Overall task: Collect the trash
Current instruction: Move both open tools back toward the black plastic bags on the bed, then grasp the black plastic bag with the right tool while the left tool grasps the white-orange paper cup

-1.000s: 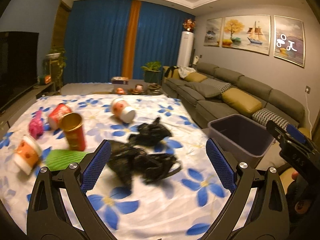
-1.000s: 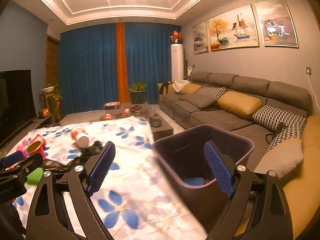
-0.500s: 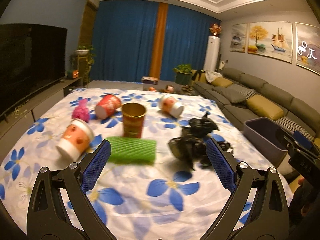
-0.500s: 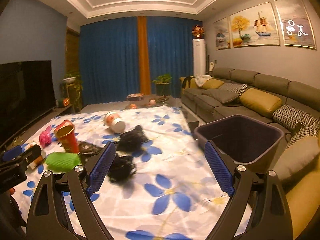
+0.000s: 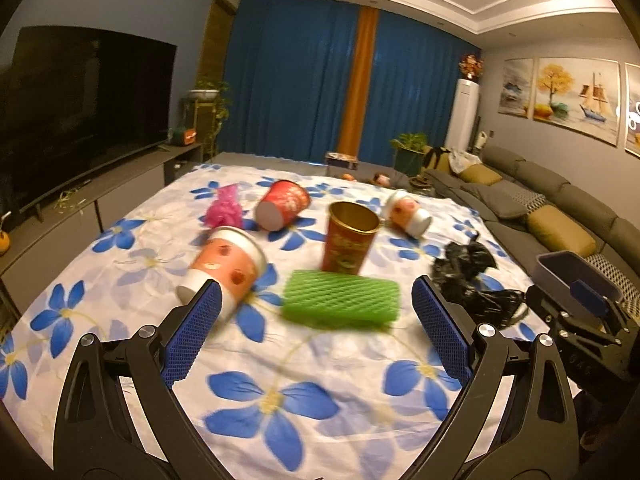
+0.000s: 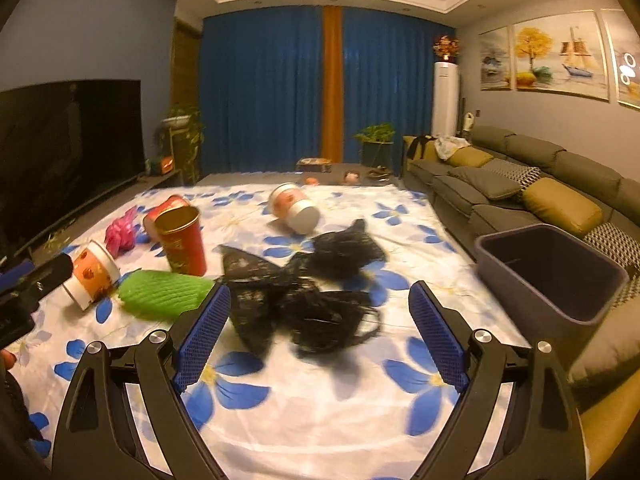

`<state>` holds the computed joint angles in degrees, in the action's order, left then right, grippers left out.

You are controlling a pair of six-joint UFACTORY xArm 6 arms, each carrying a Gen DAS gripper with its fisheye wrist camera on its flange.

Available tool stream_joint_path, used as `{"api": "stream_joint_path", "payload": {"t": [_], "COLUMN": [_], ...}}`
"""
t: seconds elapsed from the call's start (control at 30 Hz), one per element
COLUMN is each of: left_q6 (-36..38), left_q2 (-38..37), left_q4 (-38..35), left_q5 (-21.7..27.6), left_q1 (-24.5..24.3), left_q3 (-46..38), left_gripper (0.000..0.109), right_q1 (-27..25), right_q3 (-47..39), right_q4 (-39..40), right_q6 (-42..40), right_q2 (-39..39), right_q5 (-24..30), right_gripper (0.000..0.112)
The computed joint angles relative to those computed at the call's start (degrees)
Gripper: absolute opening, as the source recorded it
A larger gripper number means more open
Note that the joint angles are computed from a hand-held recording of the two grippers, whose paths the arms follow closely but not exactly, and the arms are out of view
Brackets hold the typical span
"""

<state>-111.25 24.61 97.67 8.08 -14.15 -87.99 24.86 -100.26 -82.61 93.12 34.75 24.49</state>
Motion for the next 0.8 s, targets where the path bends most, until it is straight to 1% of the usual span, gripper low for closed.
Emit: {"api": "stream_joint_path", "payload": {"t": [0.13, 0.27, 0.37, 0.47, 0.53, 0.67, 0.8], "left_q6": [1.57, 3.23, 4.37, 6.28, 10.18, 15.70, 27.64], "left_q2": [-0.29, 0.03, 0.91, 2.25, 3.46, 5.58, 7.78], "left_q4": [-1.94, -4.10, -5.17, -7.26, -11.81, -17.44, -30.19], "left_q5": [0.33, -0.10, -1.30, -3.26, -4.80, -6.21, -6.78], "left_q1": [2.02, 4.03, 5.23, 6.38, 7.20, 7.90, 8.16], "left_q3": [0.85, 0.95, 0.30, -0.66, -1.19, -2.71, -3.56], "left_gripper": [0.094, 0.094, 0.094, 0.094, 0.094, 0.094, 0.094], "right_q1": [0.43, 0.90, 1.21, 1.47, 1.65, 1.81, 2.03], "right_q3": [-5.99, -13.27, -18.78, -23.28, -26.83, -31.32, -35.57], "right_q4": [4.64, 10.66, 15.79, 19.23, 22.39, 26.22, 29.52], "right_q6": [-5.40, -11.80, -16.95, -20.84, -24.25, -28.35, -31.91], "right_q2": [4.49, 9.89, 13.91, 17.03, 19.42, 22.52, 25.32], "right_q5": [0.14, 1.49, 2.49, 3.55, 4.65, 6.02, 7.60], "right_gripper": [0.087, 0.087, 0.086, 0.082, 0.077, 0.067, 0.057]}}
